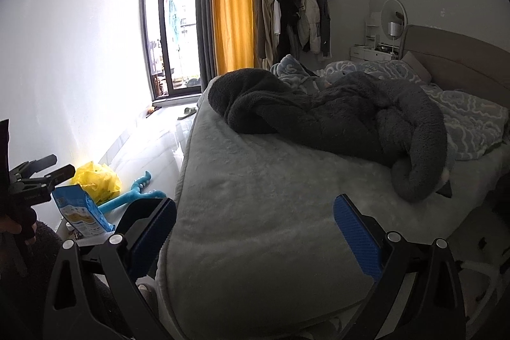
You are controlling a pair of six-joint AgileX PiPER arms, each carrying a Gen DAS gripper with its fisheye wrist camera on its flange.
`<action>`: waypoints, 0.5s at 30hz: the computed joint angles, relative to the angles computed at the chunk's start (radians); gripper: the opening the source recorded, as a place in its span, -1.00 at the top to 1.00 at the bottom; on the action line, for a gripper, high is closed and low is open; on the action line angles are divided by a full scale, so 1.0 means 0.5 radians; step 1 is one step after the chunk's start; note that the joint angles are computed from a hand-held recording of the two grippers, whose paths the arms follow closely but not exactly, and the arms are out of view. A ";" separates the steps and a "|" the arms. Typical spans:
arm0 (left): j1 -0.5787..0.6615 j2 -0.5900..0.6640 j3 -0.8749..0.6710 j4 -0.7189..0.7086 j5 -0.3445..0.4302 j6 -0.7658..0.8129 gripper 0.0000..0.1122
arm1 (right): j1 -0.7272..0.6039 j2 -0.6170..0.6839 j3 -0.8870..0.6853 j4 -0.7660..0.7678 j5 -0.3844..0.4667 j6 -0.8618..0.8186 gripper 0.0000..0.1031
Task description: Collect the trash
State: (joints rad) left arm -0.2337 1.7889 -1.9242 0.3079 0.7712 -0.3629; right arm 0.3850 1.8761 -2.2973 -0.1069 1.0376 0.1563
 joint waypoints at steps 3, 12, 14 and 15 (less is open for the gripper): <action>0.002 -0.040 0.070 -0.014 -0.053 -0.002 -0.78 | -0.046 -0.059 0.106 0.071 -0.078 -0.029 -0.93; 0.009 -0.047 0.110 0.011 -0.087 -0.116 -0.78 | 0.019 -0.097 0.205 0.113 -0.163 -0.175 -0.93; -0.024 -0.047 0.121 0.071 -0.090 -0.118 -0.78 | 0.014 -0.105 0.219 0.113 -0.168 -0.187 -0.93; -0.036 -0.050 0.132 0.088 -0.097 -0.118 -0.78 | 0.012 -0.111 0.229 0.115 -0.171 -0.187 -0.93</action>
